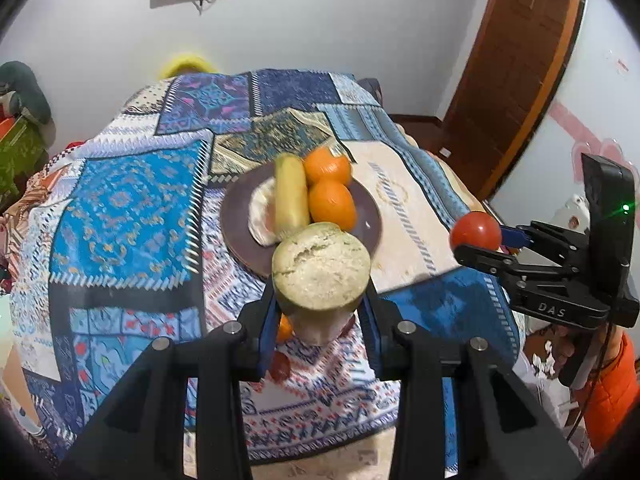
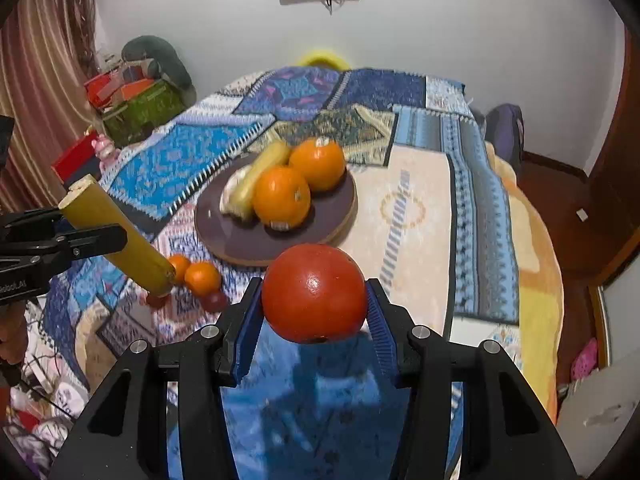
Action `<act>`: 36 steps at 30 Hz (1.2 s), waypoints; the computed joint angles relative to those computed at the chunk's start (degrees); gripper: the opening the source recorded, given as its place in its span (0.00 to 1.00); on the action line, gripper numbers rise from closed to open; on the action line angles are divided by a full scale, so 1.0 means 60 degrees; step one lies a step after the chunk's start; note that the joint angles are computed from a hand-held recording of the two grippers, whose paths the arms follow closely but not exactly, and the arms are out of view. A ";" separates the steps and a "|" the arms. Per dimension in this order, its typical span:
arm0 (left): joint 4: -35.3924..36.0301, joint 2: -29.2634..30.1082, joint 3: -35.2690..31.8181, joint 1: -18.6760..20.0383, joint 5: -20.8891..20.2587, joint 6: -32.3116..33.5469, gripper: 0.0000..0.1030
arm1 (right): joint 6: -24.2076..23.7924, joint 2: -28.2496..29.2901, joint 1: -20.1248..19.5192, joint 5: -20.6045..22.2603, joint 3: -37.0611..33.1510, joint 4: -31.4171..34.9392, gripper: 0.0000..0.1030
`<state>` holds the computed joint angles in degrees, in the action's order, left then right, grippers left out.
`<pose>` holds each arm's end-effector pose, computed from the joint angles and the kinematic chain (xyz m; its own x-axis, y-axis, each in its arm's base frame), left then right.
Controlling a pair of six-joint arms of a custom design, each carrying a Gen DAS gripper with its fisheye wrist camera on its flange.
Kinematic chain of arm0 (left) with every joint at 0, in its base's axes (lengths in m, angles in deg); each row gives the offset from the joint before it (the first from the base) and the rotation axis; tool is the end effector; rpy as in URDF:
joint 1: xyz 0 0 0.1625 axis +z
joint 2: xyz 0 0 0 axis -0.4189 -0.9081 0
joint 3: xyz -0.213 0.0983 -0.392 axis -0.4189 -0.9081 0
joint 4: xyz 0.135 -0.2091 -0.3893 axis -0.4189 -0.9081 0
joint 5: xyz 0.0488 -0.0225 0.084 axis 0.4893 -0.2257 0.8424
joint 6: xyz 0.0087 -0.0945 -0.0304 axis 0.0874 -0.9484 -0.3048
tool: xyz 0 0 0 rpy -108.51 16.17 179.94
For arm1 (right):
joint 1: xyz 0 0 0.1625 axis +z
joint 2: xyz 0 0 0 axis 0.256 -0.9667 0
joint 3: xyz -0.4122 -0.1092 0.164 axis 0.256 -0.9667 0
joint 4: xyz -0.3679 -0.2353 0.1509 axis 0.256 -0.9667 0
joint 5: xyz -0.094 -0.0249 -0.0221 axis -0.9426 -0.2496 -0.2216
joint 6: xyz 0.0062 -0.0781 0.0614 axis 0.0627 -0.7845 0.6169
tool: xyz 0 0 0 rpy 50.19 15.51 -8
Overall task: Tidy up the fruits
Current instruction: 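Lift the yellow fruit with the left gripper while the right gripper lifts the tomato toward the plate, then lower the yellow fruit onto the plate with the left gripper while the right places the tomato beside the oranges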
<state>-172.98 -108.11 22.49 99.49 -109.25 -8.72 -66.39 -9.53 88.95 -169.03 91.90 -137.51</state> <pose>-0.0568 -0.8133 0.2144 -0.6278 0.6613 -0.4107 0.7615 0.6309 -0.1482 0.2400 -0.6860 0.0133 -0.7901 0.0730 0.6086 -0.3572 0.7520 -0.5540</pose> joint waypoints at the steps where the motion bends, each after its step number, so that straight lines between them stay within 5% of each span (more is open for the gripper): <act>1: -0.0048 0.0067 -0.0115 0.0006 0.0030 0.0004 0.36 | -0.0071 0.0016 0.0002 0.0033 -0.0090 -0.0022 0.45; 36: 0.0680 0.3517 -0.4808 0.0162 0.1145 0.0089 0.35 | -0.0357 0.0852 -0.0883 0.1073 -0.2366 0.1374 0.45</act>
<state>-168.89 -87.01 -6.36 100.46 -102.38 -8.19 -68.54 -4.42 83.65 -162.59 77.70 -129.26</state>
